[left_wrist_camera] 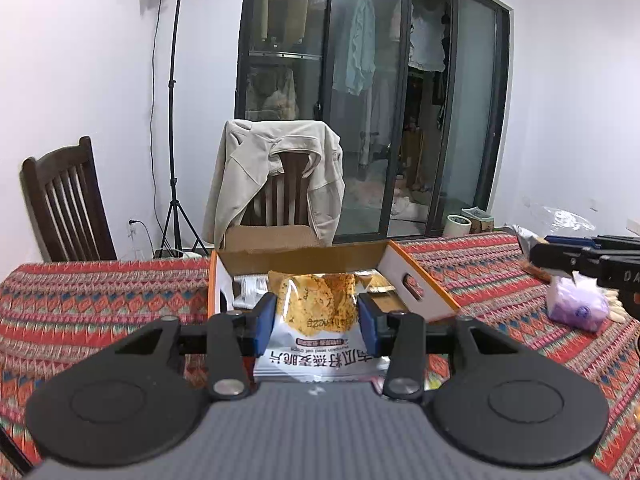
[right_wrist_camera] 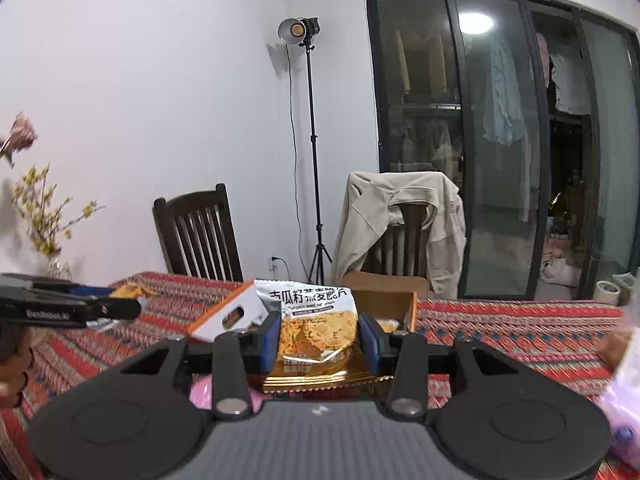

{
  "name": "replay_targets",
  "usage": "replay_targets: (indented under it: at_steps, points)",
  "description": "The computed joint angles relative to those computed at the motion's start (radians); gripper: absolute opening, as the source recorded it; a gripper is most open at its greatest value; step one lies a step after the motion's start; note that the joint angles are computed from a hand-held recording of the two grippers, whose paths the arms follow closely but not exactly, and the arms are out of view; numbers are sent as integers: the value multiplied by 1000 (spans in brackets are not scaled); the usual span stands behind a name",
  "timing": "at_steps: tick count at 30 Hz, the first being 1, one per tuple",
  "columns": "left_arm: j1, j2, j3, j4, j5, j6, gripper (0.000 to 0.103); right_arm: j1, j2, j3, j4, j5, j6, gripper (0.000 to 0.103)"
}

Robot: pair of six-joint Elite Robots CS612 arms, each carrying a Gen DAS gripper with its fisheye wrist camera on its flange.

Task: Organize snacks
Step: 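Carry both cracker packets into the cardboard box and open both tools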

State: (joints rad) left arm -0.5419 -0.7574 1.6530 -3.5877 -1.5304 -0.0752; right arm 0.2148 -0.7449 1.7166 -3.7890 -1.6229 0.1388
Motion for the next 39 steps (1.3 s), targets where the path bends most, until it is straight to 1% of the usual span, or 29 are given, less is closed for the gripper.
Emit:
replay_targets:
  at_steps: [3, 5, 8, 12, 15, 19, 21, 26, 30, 33, 37, 38, 39]
  points:
    - [10, 30, -85, 70, 1, 12, 44, -25, 13, -61, 50, 59, 14, 41]
    - [19, 53, -146, 125, -5, 16, 44, -37, 23, -101, 87, 81, 16, 41]
    - [30, 91, -248, 231, -14, 12, 44, -50, 46, -181, 168, 97, 4, 41]
    - [44, 155, -392, 379, -19, 6, 44, -57, 95, -310, 297, 95, -18, 41]
    - [48, 208, -495, 469, -4, 2, 44, -61, 144, -414, 396, 100, -17, 41]
    - [57, 277, -630, 587, -1, -26, 44, -65, 211, -546, 524, 104, -3, 41]
    - [64, 316, -704, 653, -16, -36, 44, -67, 248, -615, 603, 103, -3, 41]
    - [79, 422, -900, 841, -49, -100, 44, -71, 341, -785, 825, 84, 2, 41]
    - [76, 479, -993, 941, -39, -82, 44, -73, 403, -887, 976, 87, 0, 41]
    - [72, 511, -1042, 994, -28, -75, 45, -68, 436, -940, 1052, 84, -2, 41]
    - [57, 534, -1085, 1027, 19, -39, 46, -62, 482, -1036, 1167, 72, -9, 42]
    - [54, 535, -1089, 1036, 25, -38, 48, -61, 492, -1057, 1191, 75, -8, 42]
    - [51, 537, -1095, 1047, 28, -35, 52, -60, 499, -1070, 1203, 78, -7, 44]
